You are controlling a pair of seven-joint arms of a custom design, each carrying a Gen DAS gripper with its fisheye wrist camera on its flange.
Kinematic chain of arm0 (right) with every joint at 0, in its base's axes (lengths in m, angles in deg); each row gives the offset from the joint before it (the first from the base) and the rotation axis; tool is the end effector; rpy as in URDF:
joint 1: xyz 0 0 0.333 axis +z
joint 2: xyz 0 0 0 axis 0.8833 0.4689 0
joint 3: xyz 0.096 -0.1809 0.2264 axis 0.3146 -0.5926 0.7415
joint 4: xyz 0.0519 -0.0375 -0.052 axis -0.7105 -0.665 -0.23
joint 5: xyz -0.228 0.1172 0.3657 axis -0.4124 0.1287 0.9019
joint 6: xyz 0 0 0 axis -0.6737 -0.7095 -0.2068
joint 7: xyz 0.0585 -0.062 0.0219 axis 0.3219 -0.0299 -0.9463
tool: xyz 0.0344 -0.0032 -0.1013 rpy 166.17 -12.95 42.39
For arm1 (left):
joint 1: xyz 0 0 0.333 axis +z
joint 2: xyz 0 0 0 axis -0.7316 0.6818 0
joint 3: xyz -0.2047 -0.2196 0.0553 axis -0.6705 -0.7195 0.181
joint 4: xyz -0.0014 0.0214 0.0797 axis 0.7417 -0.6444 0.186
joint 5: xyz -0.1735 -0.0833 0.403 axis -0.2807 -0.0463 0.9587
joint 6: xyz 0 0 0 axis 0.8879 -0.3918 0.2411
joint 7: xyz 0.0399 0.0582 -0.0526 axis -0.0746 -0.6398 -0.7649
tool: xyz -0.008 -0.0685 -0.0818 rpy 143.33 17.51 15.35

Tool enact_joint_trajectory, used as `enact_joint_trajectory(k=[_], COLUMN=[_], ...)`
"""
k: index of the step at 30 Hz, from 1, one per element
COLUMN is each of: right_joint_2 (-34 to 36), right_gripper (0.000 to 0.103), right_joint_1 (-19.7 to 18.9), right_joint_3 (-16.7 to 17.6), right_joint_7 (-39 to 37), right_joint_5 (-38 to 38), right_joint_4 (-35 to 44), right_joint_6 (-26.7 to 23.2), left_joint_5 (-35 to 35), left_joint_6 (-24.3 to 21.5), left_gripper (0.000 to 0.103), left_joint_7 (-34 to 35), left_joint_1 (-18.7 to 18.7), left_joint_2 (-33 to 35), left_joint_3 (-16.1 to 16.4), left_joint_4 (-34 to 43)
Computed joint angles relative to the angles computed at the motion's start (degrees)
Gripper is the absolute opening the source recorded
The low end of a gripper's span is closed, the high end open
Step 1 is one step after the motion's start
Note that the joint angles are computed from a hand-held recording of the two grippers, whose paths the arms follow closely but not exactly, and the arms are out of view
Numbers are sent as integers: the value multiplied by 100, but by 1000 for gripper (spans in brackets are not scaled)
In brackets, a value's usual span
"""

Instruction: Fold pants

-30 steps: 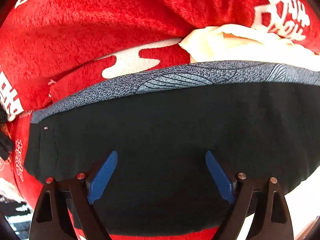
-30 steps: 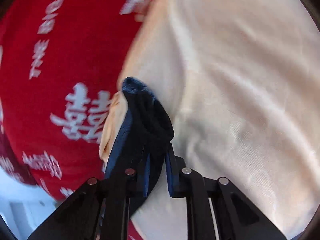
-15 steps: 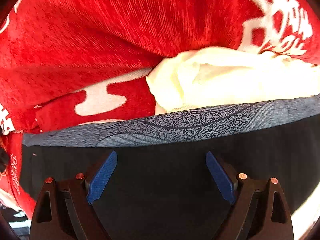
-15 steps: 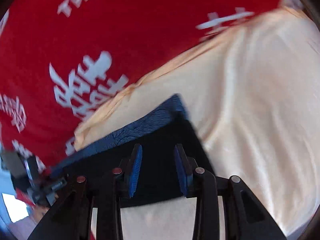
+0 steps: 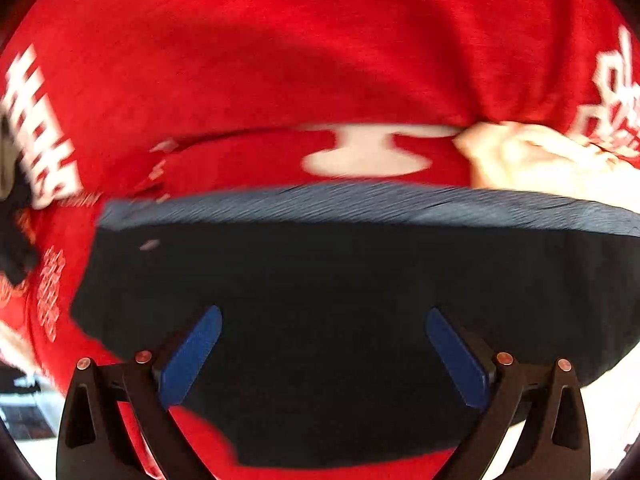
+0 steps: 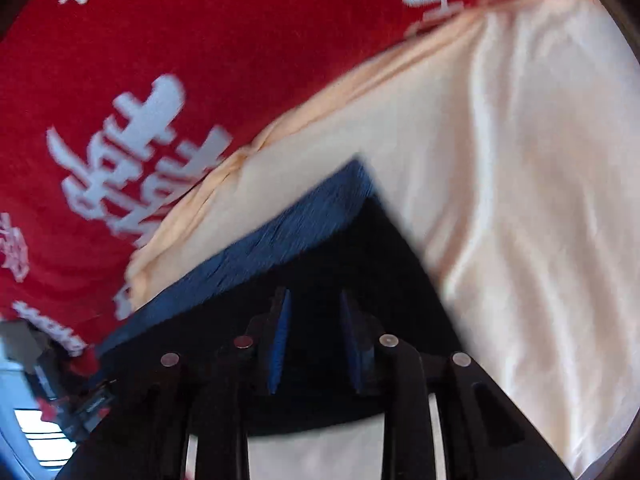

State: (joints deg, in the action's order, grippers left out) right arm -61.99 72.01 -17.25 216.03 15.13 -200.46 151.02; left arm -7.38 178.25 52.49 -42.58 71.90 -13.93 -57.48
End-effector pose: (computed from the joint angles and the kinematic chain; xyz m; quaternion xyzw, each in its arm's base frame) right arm 0.5117 0.1145 0.4528 -0.4114 0.8789 0.0416 0.2379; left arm 0.5829 0.0178 0.4434 -0.6570 0.7393 -0.0332 0.1438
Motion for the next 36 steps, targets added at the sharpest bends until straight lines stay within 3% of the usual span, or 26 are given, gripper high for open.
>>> enact_joint_trajectory(k=[2,4,6,9,12,14,18,21,25,27,28,29,30,33,34,36], right_joint_2=[-228,-261,-109,810,2048,2685,3784,4180,4248,4329,4333,4410,4486,4407,4316,4200], right_gripper=[40,56,56,56,56,56,56,56,56,56,54,44,7,7,7,7], right_joint_1=[386,783,1279,2032,2291,2300,2361,2506,2405,2445,2387,2407,2464,2647,2836,2955], right_joint_3=[-64,4,33,195,517,812,1260,1261,1471,1389,1415,1351,1207,965,762,710], right_joint_7=[-230,-377,-667,-1468,-2268,-2520,-2378,-1651,-1328,-941,-816,-552,-166,460,836,1297], right_joint_5=[756,1352,2051,3289,4300,4721,4612,3917,3684,3303,3260,3097,2827,2077,1582,1151], right_joint_4=[-212,-264,-172,635,1811,2431,3472,3787,3783,3883,3874,3985,4103,4147,4114,3953], right_joint_6=[175,391,641,1078,1248,1320,1810,2073,2521,2480,2448,2373,2204,2185,1978,1772], left_joint_5=[-6,35,13,31,-71,51,426,-459,-1001,-1123,-1108,-1095,-1104,-1276,-1313,-1113], left_joint_6=[-101,-119,-61,118,464,950,1132,1250,959,822,780,781,786,890,898,852], left_gripper=[103,103,103,103,103,103,103,103,103,103,103,103,103,103,103,103], left_joint_7=[101,246,558,981,1417,1651,1876,2727,3113,3261,3312,3374,3441,3759,3774,3553], left_joint_1=[140,296,478,771,1024,1214,1513,1894,2075,2121,2124,2133,2149,2245,2261,2184], left_joint_2=[-139,-254,-187,121,537,851,1780,2007,2138,2228,2256,2288,2319,2426,2454,2412], left_joint_3=[148,278,449,620,703,753,791,588,487,473,478,482,481,444,440,506], left_joint_4=[-116,-265,-248,-13,375,550,1125,1187,1404,1547,1594,1635,1679,1725,1742,1741])
